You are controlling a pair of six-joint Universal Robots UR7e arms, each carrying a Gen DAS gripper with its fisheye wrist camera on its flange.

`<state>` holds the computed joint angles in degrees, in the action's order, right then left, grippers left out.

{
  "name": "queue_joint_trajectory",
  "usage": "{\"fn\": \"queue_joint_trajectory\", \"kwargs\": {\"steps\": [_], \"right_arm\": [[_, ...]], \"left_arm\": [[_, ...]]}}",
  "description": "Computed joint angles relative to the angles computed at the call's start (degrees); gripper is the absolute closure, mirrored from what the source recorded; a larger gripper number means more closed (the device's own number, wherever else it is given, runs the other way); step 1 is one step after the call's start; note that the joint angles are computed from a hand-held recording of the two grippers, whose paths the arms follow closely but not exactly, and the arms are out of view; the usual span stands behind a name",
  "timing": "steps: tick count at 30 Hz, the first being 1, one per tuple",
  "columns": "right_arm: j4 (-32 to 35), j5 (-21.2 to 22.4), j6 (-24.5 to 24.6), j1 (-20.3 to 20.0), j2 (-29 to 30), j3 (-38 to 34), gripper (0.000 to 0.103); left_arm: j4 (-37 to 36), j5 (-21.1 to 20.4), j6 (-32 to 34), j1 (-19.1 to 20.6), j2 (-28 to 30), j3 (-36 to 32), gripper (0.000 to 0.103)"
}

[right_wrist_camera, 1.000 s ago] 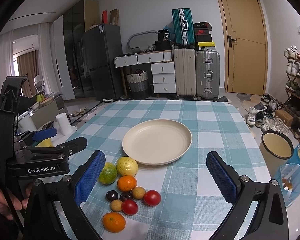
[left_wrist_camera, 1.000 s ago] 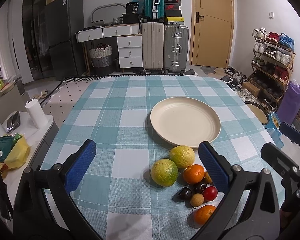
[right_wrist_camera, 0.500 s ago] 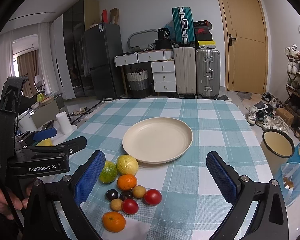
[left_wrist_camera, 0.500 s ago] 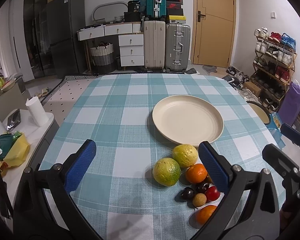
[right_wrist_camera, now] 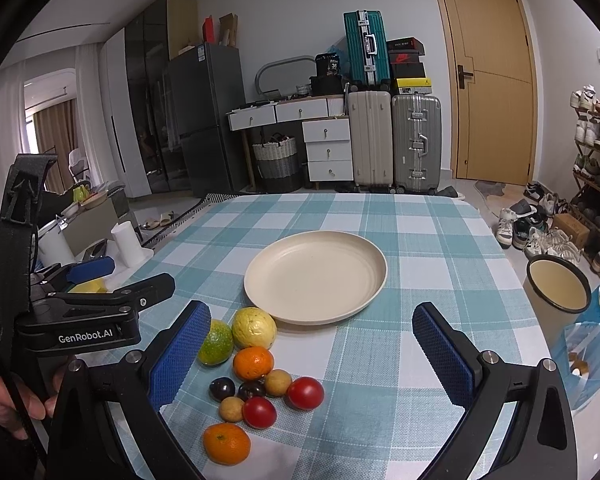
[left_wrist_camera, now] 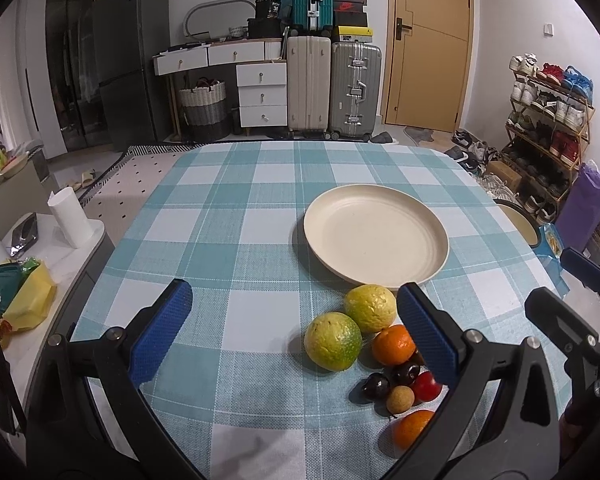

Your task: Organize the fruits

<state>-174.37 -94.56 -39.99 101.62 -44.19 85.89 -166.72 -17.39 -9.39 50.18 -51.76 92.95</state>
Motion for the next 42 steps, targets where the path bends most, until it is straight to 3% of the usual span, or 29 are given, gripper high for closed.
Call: {"fn": "queue_joint_trajectory", "kwargs": {"steps": [11, 20, 26, 31, 35, 37, 40, 42], "right_arm": [[1.58, -0.21, 0.37, -0.7, 1.27, -1.69, 0.0], [4.93, -0.66, 1.01, -1.34, 3.14, -4.7, 0.0], [7.24, -1.42, 1.62, -1.52, 4.8, -7.36, 0.0], [9.11, -2.1, 2.27, -1.66, 6.23, -9.65, 0.0], [10.58, -2.04, 2.21, -1.7, 6.69, -10.57, 0.0], [11.51, -1.34, 1.88, -1.83, 6.87, -11.05, 0.0], [13.02, -0.78, 2.01, -1.86, 7.4, -12.2, 0.0], [14.5, -0.14, 2.45, -1.91, 7.79, -13.14, 0.0]], "left_arm": [[4.44, -6.59, -4.96, 2.89, -1.24, -0.05, 0.001], [11.3, -15.5, -11.57, 6.84, -2.78, -1.1, 0.001], [13.1, -20.86, -12.56, 9.27, -2.67, -2.16, 0.005], [15.14, -25.54, -13.05, 11.2, -2.11, -3.9, 0.016], [15.71, -30.57, -12.86, 12.56, -2.14, -4.85, 0.034], [15.88, -32.62, -12.44, 13.2, -1.99, -5.51, 0.037], [15.21, -37.01, -11.71, 14.04, -2.17, -5.63, 0.054], [15.37, -38.42, -11.71, 14.38, -2.05, -6.05, 0.058]]}}
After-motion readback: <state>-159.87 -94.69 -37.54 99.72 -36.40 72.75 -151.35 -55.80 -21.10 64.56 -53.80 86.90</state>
